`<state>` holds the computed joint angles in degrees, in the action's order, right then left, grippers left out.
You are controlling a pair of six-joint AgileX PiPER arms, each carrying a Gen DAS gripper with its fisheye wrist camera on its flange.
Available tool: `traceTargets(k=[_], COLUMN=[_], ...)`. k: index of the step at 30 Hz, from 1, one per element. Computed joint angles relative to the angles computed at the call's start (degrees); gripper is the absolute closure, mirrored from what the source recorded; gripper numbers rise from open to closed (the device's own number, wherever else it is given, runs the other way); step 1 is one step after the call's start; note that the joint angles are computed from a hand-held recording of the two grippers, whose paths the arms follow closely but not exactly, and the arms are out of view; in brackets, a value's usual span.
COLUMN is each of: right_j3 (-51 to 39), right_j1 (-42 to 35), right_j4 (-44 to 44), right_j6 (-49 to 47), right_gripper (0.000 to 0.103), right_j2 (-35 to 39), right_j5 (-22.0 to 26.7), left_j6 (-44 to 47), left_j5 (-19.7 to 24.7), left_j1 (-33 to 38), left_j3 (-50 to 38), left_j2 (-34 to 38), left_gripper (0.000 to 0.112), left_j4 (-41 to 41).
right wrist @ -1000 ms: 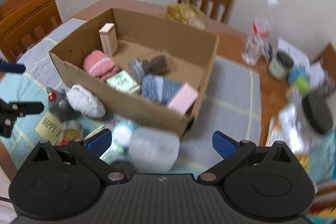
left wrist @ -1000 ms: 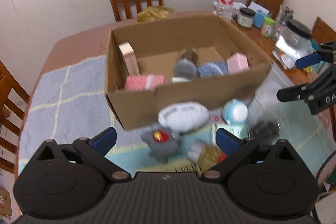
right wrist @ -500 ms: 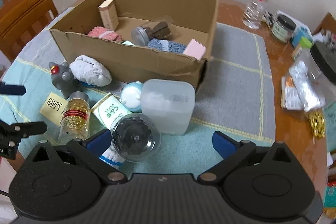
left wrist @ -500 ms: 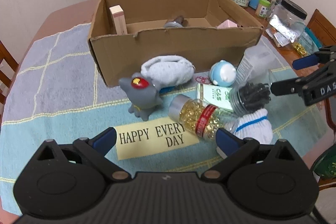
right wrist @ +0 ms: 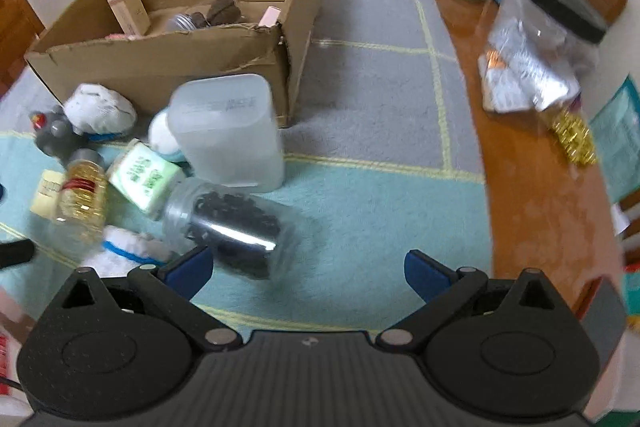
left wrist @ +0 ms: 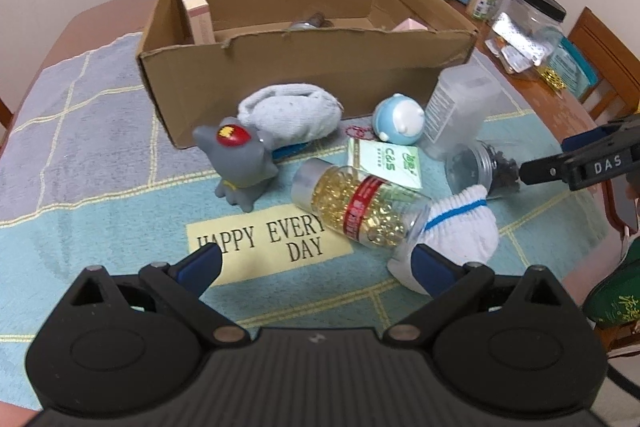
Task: Organize objects
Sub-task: 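Move the right tool to the clear jar of black items while the left tool reaches the white sock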
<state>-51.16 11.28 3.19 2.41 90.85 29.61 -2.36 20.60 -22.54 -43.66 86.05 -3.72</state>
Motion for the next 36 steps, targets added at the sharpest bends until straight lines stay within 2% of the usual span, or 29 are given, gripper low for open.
traceTargets(k=[3,9,13,16,19,24,27,30,32,36], right_j3=[0.1,-1.8,-4.1,-6.0,-7.2,-6.3,-4.9,-3.7,-2.4,-0.1], right_j1=[-0.6,1.4,4.4,6.3,8.6,9.3,8.1,7.7,6.6,3.5], right_j4=[7.2,12.2,8.0,3.1,-5.8,-14.4,-15.5,-20.4,-21.2,-18.1], right_j6=[-5.0,-6.1,0.3,6.5,15.7,23.3,23.4,26.9,26.4,16.8], right_gripper=[0.000,0.000,0.000,0.000,0.000,0.000,0.000,0.000,0.000,0.000], right_j2=[0.0,2.3,4.8,6.9,8.6,8.7,7.8,7.3,6.6,5.8], right_j5=[0.4,0.2,-0.8,-1.2,-1.6,-0.6,-0.4,0.7,-0.4,-5.2], left_j6=[1.8,7.6,14.9,16.1,16.8,18.3,19.1,23.2,24.0,14.0], left_j5=[0.2,0.8,1.7,1.8,2.0,1.8,1.8,1.5,0.7,-1.5], left_j1=[0.1,2.5,4.9,5.3,5.7,6.2,6.4,6.8,6.2,2.6], left_j3=[-0.3,-0.2,-0.5,-0.7,-0.7,-0.1,-0.2,0.2,0.7,2.3], left_j2=[0.6,1.0,1.4,1.8,2.1,2.1,2.5,2.4,2.2,0.9], left_gripper=[0.012,0.012,0.012,0.012,0.012,0.012,0.012,0.012,0.012,0.012], left_j4=[-1.0,-5.5,-11.5,-12.0,-12.9,-14.4,-15.6,-20.0,-21.4,-15.9])
